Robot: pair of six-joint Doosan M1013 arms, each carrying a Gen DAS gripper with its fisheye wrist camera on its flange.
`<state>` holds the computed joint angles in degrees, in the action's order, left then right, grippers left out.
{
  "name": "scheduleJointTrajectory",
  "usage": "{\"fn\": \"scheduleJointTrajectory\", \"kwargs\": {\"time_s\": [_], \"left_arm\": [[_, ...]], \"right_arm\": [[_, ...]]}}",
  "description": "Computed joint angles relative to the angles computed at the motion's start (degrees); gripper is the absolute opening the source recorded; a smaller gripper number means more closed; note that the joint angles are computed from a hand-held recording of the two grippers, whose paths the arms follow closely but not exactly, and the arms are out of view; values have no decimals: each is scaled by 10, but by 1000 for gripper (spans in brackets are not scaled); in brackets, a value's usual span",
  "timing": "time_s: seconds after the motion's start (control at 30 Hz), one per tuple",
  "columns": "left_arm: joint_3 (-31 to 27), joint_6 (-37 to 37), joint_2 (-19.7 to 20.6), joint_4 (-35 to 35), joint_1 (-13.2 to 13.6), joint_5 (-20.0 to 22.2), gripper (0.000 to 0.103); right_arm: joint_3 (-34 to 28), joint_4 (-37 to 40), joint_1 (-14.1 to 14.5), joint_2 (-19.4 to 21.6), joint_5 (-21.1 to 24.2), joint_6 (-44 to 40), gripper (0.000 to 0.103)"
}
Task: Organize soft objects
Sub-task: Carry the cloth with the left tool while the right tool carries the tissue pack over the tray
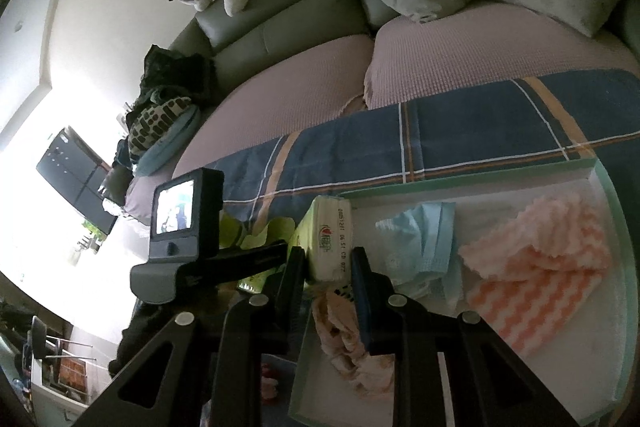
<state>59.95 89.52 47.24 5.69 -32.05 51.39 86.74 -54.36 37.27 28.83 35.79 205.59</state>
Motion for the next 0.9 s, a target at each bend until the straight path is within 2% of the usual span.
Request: {"fn": "scheduleJointTrajectory", "kwargs": {"time_s": [0.07,0.2,0.27,0.37,0.63,0.9], "left_arm": [[4,-12,-2,0,2,-5,51],[6,-12,-4,-20,10,-9,36],[7,-15,-5,-22,13,-11,22],[6,-24,-6,-25,16,-13,11],[24,-32,-25,-30,23,-39,9],[77,-40,-78,-14,23,-110,9]], "right_arm": [[1,1,0,0,1,2,25],[0,7,0,1,2,-3,25],[-1,9,-1,1,2,-6,25],[-3,12,-1,2,1,-11,25],[-3,9,-1,3,0,-9,25],[1,-12,2,1,0,11,25]]}}
